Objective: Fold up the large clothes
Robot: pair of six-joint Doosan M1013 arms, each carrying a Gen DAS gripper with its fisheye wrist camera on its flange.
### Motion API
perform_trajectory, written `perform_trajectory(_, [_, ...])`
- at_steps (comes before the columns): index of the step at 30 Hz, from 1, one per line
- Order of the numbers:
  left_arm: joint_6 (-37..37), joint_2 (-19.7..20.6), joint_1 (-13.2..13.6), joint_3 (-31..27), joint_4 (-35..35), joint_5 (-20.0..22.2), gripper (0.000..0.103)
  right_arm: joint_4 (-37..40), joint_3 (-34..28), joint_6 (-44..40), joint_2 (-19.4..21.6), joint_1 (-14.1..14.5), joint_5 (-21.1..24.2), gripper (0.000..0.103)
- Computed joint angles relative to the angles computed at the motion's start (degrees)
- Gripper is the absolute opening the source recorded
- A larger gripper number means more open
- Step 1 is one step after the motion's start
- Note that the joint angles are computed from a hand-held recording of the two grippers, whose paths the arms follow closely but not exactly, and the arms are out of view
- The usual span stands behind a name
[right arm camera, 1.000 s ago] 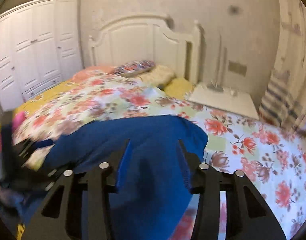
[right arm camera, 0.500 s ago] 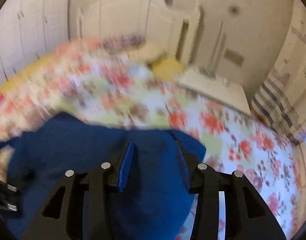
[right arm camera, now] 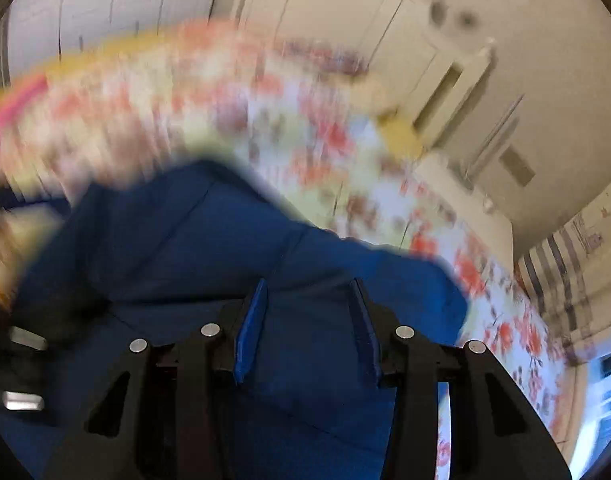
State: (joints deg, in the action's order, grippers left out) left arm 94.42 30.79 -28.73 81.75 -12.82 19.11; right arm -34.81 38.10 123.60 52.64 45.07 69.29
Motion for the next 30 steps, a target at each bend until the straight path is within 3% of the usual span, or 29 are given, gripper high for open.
perform_trajectory(2, [-9.4,-0.6,0.2,0.5,10.4,-3.5,0.101,1.8,1.1,2.9,-0.8,-0.8,-0.9,0.043])
perform_trajectory(4, [-22.5,-1.4,0.5,0.5,21.9,-4.3,0.100,2.7,3.0,5.7,-1.8,-1.3,-2.4,0.044])
perform_trajectory(6, [-24.9,-3.7,1.3,2.6,21.3,-7.5,0.100,2.5,4.0,7.1,-2.3,-1.4,-3.3,0.045])
perform_trajectory(7, [-21.5,-5.1,1.6,4.2,17.2,-9.6,0.100,2.1,4.1,7.4,-2.3,-1.3,-3.4,0.045])
perform_trajectory(9, [-7.7,-8.1,1.3,7.7,3.8,-12.0,0.100,1.0,3.5,7.3,-1.8,-1.1,-2.7,0.045])
perform_trajectory(12, [12.8,-10.7,-0.6,11.2,-12.0,-9.2,0.101,-0.2,3.0,7.2,-1.5,-0.8,-2.0,0.046])
perform_trajectory(14, [15.4,-10.2,-2.1,12.5,-9.6,-5.3,0.101,-1.0,3.8,7.9,-1.9,-0.6,-2.6,0.046])
perform_trajectory(16, [16.9,-8.8,-2.4,13.9,-11.0,-6.0,0.101,-1.4,4.9,8.5,-2.6,-0.5,-3.8,0.046])
perform_trajectory(17, [17.4,-8.5,-1.9,14.6,-16.2,-5.7,0.101,-1.2,5.2,8.7,-2.8,-0.5,-4.0,0.047])
perform_trajectory(19, [24.7,-7.8,-0.2,14.5,-30.4,-1.7,0.101,-1.4,4.2,8.1,-2.6,-0.2,-2.8,0.047])
perform_trajectory(20, [27.8,-7.7,0.1,14.9,-34.2,-1.8,0.101,-1.7,3.5,7.9,-2.6,0.1,-2.5,0.047])
perform_trajectory(21, [29.3,-7.8,-0.2,15.2,-35.0,-3.0,0.101,-1.3,3.5,7.9,-2.9,0.3,-3.7,0.047])
perform_trajectory(23, [25.4,-8.1,-1.0,15.7,-29.2,-5.5,0.101,-0.2,3.2,5.8,-3.4,1.1,-7.5,0.047])
perform_trajectory(26, [19.9,-8.4,-1.5,15.6,-22.7,-6.0,0.101,0.2,-2.3,-2.3,-0.6,2.6,-7.2,0.047])
perform_trajectory(27, [20.8,-8.4,-1.4,15.8,-23.8,-6.0,0.101,0.2,-4.9,-4.6,1.0,3.0,-5.5,0.047])
perform_trajectory(30, [16.9,-8.8,-1.6,16.4,-20.3,-7.3,0.101,-0.6,-21.9,-13.9,11.3,3.8,8.2,0.047])
